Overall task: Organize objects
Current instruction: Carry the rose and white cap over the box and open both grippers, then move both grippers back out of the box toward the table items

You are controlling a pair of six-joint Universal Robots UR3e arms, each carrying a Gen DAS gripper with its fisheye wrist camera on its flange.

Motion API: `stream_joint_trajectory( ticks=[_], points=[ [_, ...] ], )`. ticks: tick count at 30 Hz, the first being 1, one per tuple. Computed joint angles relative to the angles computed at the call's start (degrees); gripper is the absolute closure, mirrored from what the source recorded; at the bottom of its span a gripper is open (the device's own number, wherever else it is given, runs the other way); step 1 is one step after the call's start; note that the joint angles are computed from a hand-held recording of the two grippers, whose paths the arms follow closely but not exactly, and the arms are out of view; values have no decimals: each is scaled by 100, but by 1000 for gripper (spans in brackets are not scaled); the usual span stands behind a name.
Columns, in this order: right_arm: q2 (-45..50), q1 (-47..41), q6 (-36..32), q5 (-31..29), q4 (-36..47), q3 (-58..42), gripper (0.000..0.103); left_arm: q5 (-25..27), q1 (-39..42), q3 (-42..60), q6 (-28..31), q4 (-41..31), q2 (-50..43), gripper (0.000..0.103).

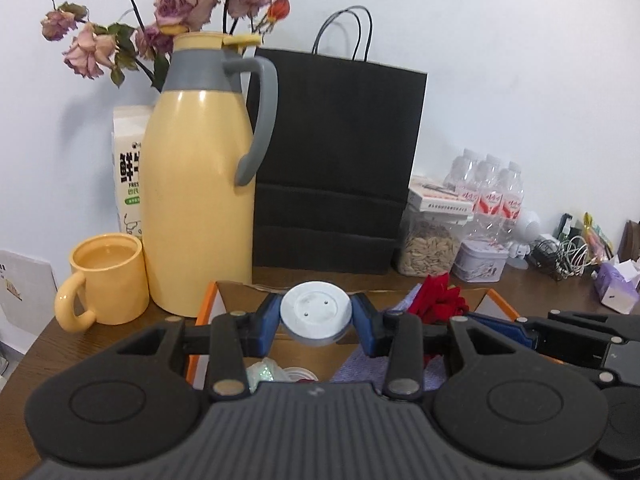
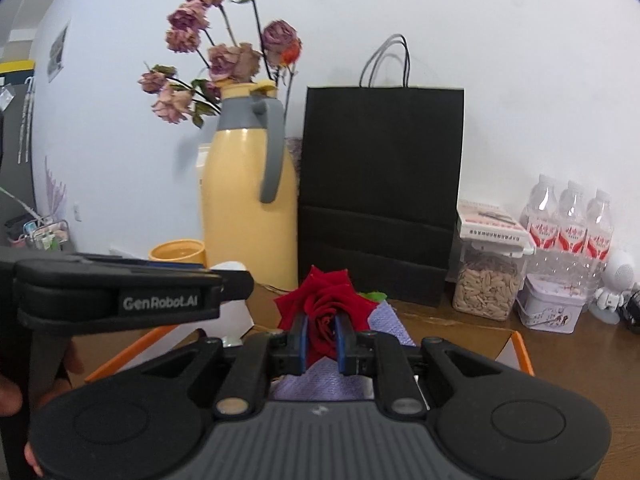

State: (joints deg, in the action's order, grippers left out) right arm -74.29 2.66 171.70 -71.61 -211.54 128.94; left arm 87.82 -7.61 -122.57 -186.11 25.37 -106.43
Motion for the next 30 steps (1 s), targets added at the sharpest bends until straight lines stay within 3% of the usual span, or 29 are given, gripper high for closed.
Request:
stream_joint_trajectory(
  ticks=[2,4,5,6,8,12,15,17,30],
  points=[
    [140,0,5,-31,84,-141,86,34,-25,80,67,-27,-88,57],
    [234,-3,28,-87,97,-185,82,55,-42,82,156,55,-137,40],
    [250,-13,18,-81,111,-189,75,94,-59,58,148,114,-140,23],
    [252,-31,15,-68,86,-165,60,167,-88,34,131,162,-132,11],
    [239,-41,1,-86,-27,-85,39,322,-154,-18,137,320,-127,1],
    [126,-64,-46,-43,-251,141,13,400,-201,-161,102,423,33,0],
    [-13,-165,-60,104,-380,350,10,373,-192,-235,63,354,178,0],
    [-112,-211,-30,142,-392,436,1,400,-220,-288,60,342,260,0],
    [-1269,-968,-55,825,-453,1508,0,448,-332,-1129,9,175,1486,0]
  ],
)
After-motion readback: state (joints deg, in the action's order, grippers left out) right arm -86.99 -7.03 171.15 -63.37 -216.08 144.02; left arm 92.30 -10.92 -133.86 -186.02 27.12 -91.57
